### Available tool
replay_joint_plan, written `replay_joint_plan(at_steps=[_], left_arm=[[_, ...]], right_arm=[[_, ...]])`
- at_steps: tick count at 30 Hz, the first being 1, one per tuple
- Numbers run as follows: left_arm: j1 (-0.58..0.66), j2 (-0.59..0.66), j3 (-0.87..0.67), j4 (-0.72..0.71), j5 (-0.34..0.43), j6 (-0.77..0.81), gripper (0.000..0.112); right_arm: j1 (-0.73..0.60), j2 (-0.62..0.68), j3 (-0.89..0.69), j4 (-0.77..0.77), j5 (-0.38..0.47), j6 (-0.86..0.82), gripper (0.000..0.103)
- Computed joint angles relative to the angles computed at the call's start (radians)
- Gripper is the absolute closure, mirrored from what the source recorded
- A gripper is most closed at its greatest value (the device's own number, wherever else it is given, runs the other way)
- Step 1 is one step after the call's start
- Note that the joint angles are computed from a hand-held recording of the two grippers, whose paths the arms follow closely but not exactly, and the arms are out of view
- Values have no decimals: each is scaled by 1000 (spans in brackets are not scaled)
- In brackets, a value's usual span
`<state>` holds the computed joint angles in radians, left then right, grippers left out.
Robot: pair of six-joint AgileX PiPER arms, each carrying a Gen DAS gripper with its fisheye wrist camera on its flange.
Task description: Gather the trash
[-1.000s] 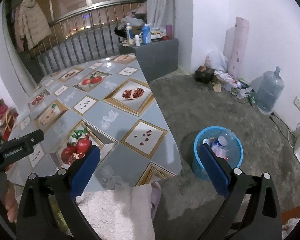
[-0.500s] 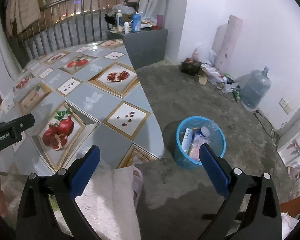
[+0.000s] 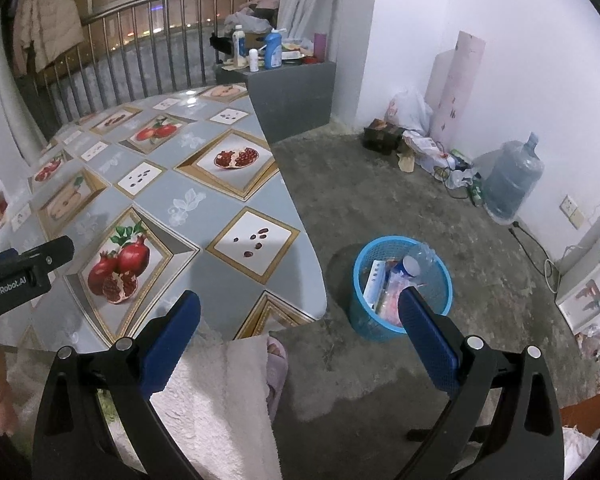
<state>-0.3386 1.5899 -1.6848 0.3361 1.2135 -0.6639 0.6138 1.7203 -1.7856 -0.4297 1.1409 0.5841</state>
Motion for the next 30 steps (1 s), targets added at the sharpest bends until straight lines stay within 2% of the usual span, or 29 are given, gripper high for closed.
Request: replay_joint_plan(at_steps=[16, 30], left_arm=[[-37, -2, -2, -32, -15, 50, 18], [-52, 6, -11, -39, -12, 58, 18]], right_arm=[[-23, -43, 31, -66, 18, 33, 7], [-57, -79, 78, -60, -3, 50, 7]])
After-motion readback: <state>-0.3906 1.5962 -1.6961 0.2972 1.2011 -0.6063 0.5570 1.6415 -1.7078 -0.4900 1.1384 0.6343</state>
